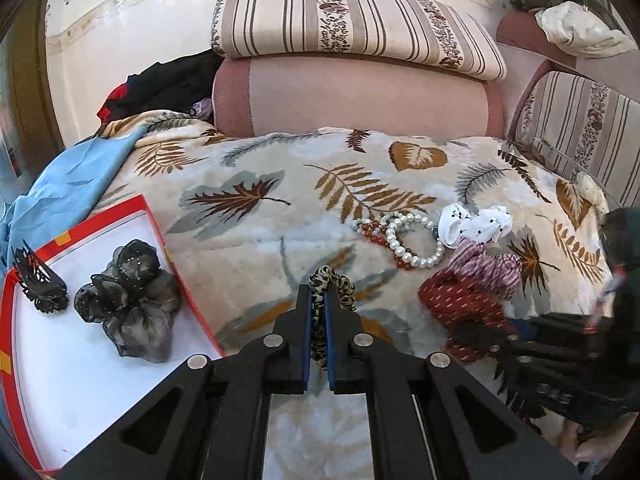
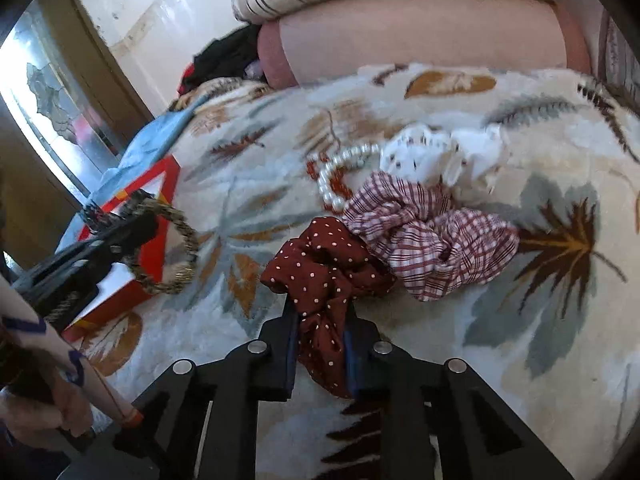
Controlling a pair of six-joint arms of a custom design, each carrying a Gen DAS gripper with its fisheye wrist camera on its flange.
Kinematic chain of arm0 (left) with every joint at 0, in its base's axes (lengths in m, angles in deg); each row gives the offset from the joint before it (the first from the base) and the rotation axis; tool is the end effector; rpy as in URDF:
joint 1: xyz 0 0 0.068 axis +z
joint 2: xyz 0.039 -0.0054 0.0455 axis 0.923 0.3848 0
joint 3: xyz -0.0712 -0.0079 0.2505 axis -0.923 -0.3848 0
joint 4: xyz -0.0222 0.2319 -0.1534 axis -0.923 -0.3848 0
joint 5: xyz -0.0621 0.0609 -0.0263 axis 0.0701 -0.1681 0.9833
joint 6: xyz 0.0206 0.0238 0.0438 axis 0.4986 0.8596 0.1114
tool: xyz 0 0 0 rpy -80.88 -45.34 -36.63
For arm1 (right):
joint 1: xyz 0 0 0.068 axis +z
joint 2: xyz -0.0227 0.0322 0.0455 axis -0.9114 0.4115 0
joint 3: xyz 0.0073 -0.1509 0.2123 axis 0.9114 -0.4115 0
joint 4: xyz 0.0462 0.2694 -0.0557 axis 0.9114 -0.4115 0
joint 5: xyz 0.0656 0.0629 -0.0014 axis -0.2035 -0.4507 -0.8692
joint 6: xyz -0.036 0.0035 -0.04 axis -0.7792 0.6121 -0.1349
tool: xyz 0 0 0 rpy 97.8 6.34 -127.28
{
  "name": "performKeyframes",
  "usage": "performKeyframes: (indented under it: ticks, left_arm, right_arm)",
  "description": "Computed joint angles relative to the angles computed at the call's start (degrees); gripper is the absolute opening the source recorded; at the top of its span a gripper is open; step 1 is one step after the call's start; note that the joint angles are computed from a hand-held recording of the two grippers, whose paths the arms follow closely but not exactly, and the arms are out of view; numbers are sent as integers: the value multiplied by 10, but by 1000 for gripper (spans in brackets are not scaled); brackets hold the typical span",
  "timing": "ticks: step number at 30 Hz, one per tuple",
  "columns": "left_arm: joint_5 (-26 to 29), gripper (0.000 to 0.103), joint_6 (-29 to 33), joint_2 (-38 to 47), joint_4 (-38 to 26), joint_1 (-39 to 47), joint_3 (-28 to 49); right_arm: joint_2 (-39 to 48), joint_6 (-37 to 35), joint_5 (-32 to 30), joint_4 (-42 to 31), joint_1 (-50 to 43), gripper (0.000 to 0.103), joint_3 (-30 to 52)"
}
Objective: Organize jewelry
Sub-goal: 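Grasp the leopard-print hair tie with the left gripper while the right grasps the red polka-dot scrunchie, then carry the hair tie and red scrunchie with both grippers over the red box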
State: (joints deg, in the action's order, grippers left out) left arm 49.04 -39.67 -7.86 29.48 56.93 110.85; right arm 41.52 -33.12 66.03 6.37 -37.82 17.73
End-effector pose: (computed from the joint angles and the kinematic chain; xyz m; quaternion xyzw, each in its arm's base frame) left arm 0.2838 -0.0502 0.1636 0.0422 0.9134 -0.0241 0.4043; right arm 0.3105 0.1701 0.1240 -0.0753 0.9256 0.2133 0.3036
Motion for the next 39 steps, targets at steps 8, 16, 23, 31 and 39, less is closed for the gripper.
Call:
performKeyframes:
  ticks: [8,16,23,31,39]
  left_arm:
    - [-18,5,9,6,18,-18,-5]
    - [-38,5,22,-2,30,-29,-15]
    - [-49,6,28,-7,30,-36,-19]
    - [-50,6,28,1,31,-31,-14]
    - [-51,6,25,-3,32,-27,-13]
  right_arm:
    - [-122,-10,59,46,12,20,-81]
    - [-144,-5,75,42,22,20,-85]
    - [-144,-26,107,61,46,20,-93]
    - [-131,-28,97,66,39,20,-88]
    - [-132,-29,94,67,37,20,-89]
